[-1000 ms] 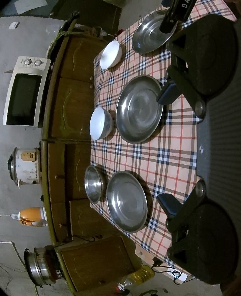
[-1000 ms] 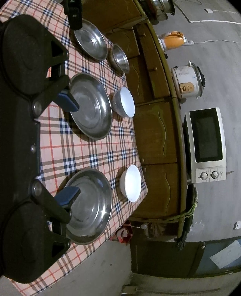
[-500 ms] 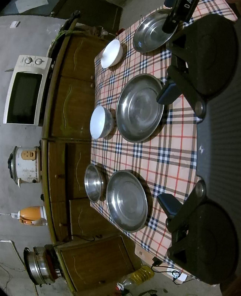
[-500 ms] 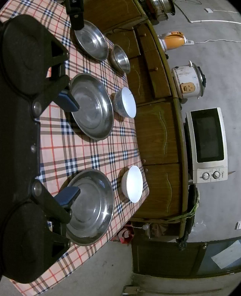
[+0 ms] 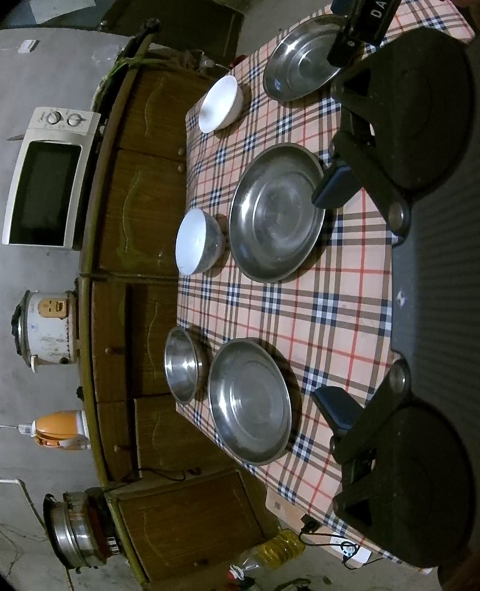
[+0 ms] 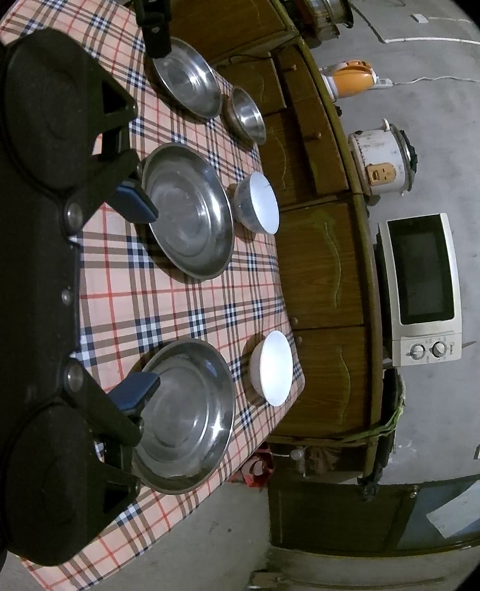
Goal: Organize plates and bowls
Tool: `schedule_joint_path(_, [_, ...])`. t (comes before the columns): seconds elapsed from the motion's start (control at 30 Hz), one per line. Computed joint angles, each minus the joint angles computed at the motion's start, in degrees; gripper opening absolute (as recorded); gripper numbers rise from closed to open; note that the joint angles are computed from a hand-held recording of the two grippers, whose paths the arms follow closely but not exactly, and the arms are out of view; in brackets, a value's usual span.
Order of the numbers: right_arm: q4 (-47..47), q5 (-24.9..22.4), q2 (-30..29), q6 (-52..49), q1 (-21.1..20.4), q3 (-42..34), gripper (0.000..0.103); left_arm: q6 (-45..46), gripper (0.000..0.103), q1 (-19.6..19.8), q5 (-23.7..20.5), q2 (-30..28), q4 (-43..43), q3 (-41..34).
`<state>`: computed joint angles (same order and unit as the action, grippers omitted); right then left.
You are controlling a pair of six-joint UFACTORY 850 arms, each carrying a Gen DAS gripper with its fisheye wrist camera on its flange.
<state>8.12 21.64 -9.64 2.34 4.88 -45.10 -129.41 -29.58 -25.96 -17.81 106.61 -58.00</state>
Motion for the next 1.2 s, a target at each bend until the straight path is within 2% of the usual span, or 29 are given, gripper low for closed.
schedule_joint_path(0.4, [-0.5, -1.0, -2.7, 0.4, 0.0, -1.8, 0.103, 1.7, 0.103, 0.9, 1.1, -2.3, -1.1, -1.8])
schedule_joint_path(0.63, [-3.4, -1.0, -6.7, 1.2, -0.1, -5.6, 0.103, 1.7, 0.103, 2.7, 3.0, -5.5, -0.9, -4.7])
schedule_joint_path(0.87, [-14.2, -0.6, -13.8, 8.4, -1.0, -13.3, 0.103, 4.0, 0.103, 4.9, 5.1, -11.3, -2.0, -11.1])
schedule_joint_path(1.03, [-25.4, -3.3, -20.2, 19.2, -1.6, -21.3, 0.103, 3.5, 0.103, 6.9, 8.6, -15.9, -2.0, -17.1])
schedule_joint_path(1.2, [-31.5, -7.0, -26.4, 24.7, -1.6, -29.4, 0.103, 13.0, 0.096, 7.9, 11.2, -20.9, -9.2, -24.0])
